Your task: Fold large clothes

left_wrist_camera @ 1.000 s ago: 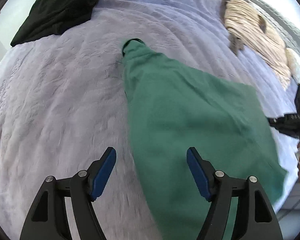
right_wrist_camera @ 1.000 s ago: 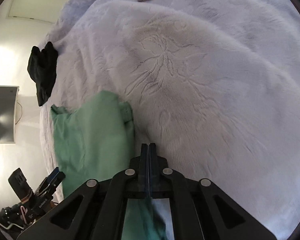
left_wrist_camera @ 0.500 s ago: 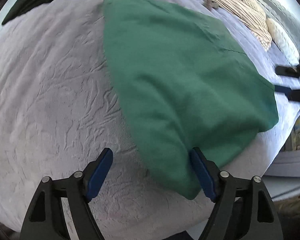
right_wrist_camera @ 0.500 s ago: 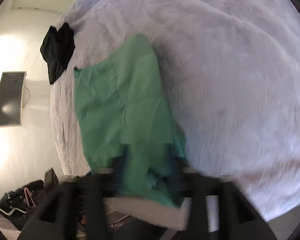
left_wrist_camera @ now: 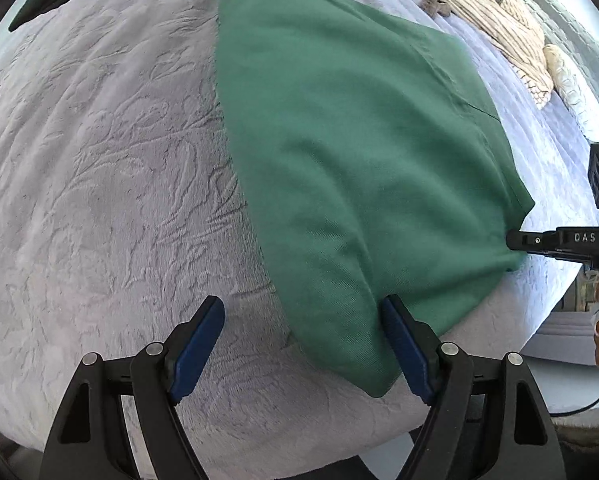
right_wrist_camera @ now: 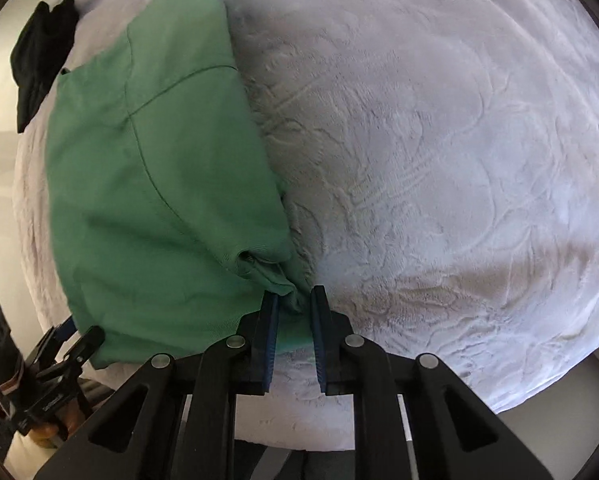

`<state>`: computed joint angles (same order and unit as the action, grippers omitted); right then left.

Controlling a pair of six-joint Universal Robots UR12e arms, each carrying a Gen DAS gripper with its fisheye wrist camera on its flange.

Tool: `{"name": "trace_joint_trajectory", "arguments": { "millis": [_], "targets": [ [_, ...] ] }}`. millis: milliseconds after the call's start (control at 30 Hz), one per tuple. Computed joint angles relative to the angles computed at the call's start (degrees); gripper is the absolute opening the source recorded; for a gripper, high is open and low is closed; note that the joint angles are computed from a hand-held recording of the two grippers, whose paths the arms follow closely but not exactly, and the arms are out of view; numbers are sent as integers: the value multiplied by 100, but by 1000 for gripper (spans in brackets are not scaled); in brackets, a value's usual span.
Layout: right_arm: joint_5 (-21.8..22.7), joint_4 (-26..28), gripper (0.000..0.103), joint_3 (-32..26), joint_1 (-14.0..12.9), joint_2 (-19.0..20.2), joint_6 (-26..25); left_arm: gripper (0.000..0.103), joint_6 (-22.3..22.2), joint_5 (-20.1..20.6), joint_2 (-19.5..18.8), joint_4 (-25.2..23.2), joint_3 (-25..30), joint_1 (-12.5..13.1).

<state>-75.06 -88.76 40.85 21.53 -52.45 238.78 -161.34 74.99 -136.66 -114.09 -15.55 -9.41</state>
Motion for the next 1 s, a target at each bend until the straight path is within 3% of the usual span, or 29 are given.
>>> {"name": "trace_joint_trajectory", "arguments": {
  "millis": [200,300,533,700,800,900,1000],
  "targets": [
    [34,691,18,-587,4,283,-627,87,-546,352,80,97,-117,-82],
    [123,954,19,-948,-34,397,-894,87,-769,504,257,308,-443,-124],
    [-217,-126,19,-857,-59,182,-1096,87,-1010,655,402,464,-711,-170],
    [-217,790,18,-2049,-65,909,-1442,87,-1030,759,427,460,-741,-209],
    [-131,1054,14,-1865,-116,922,-1363,87,-1025,793,383,351,-603,-271],
    [67,721,14,-1447,-187,745,-1053,87,-997,860,307,304,-467,-314],
    [89,739,14,-1443,-213,706,-1082,87,-1050,838,206,136,-261,-323]
  ]
}}
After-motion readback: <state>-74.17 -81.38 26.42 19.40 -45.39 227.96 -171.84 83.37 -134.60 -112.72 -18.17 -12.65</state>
